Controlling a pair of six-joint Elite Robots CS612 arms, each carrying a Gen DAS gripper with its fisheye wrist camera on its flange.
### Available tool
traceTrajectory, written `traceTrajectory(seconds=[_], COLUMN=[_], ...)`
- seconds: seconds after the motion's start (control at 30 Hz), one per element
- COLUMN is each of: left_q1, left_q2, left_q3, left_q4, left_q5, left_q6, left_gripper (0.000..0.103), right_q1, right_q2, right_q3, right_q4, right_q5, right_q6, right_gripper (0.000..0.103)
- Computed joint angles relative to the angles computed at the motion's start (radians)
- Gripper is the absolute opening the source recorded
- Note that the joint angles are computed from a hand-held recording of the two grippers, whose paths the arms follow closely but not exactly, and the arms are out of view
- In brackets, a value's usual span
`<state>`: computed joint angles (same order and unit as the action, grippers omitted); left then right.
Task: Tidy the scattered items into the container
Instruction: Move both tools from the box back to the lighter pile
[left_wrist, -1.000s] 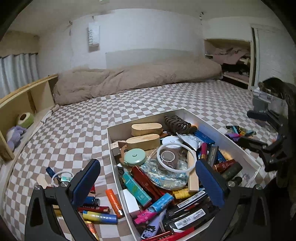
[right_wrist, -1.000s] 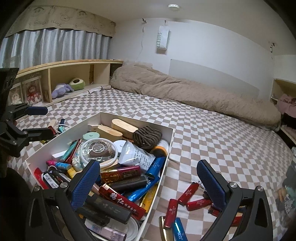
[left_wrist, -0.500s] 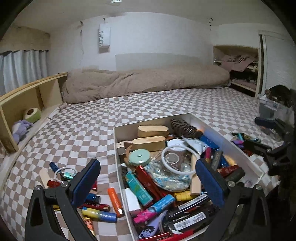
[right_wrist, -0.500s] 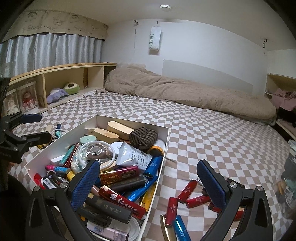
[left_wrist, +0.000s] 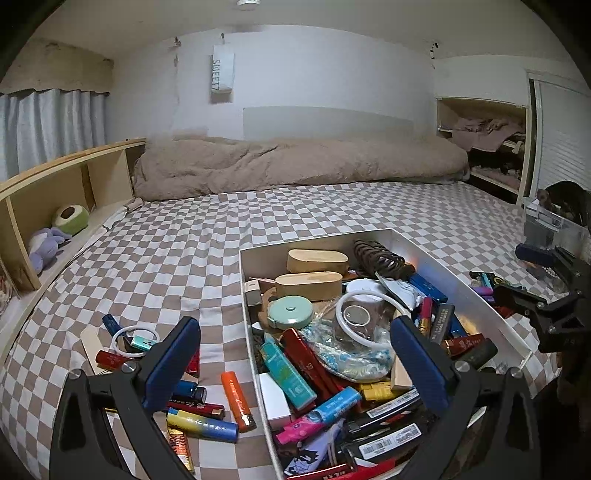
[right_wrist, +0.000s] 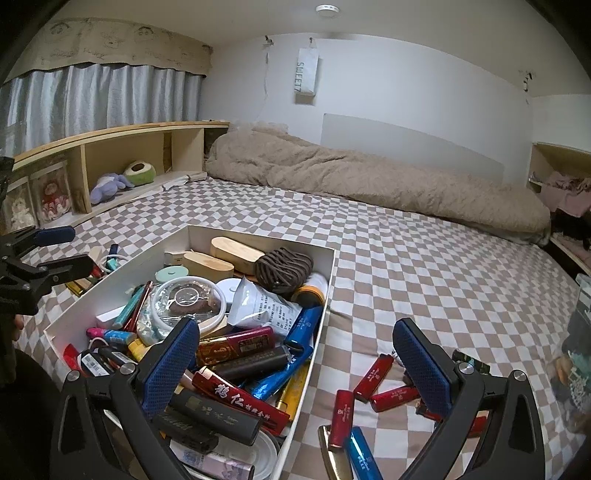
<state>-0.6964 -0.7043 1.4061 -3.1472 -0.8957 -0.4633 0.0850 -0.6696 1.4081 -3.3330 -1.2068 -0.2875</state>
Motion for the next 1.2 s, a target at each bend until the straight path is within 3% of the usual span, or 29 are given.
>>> traceTrajectory(seconds=[0.17, 0.47, 0.7, 1.03, 1.13, 1.2], left_q1=[0.002, 0.015, 0.027, 0.042, 0.05, 0.063], left_q2=[-0.017, -0.067, -0.094, -0.113, -0.116, -0.119], left_q3=[0.031, 0.117, 0.166, 0.218, 0.231, 0.243], left_q4=[0.001, 0.02, 0.059, 0.145, 0.156, 0.146], left_q5=[0.05, 0.16, 0.206, 0.17, 0.134, 0.058], left_q6=[-0.008, -0.088, -0.145, -0.219, -0.233, -0.253], left_gripper=[0.103, 0.103, 0.103, 0.103, 0.103, 0.103], right_q1=[-0.004, -0.011, -0.012, -0.023, -0.031, -0.035], right_q2=[0.002, 0.005, 0.015, 0.036, 0.043, 0.049], right_q3=[-0.005, -0.016, -0.036, -0.077, -0.091, -0.102], right_q4=[0.005, 0.011, 0.003, 0.023, 0.043, 0.063], right_q5=[-0.015, -0.033, -0.083, -0.163, -0.177, -0.182], right_q6=[0.036, 0.091, 0.093, 0.1, 0.114, 0.122], right_gripper=[0.103, 0.103, 0.103, 0.103, 0.103, 0.103])
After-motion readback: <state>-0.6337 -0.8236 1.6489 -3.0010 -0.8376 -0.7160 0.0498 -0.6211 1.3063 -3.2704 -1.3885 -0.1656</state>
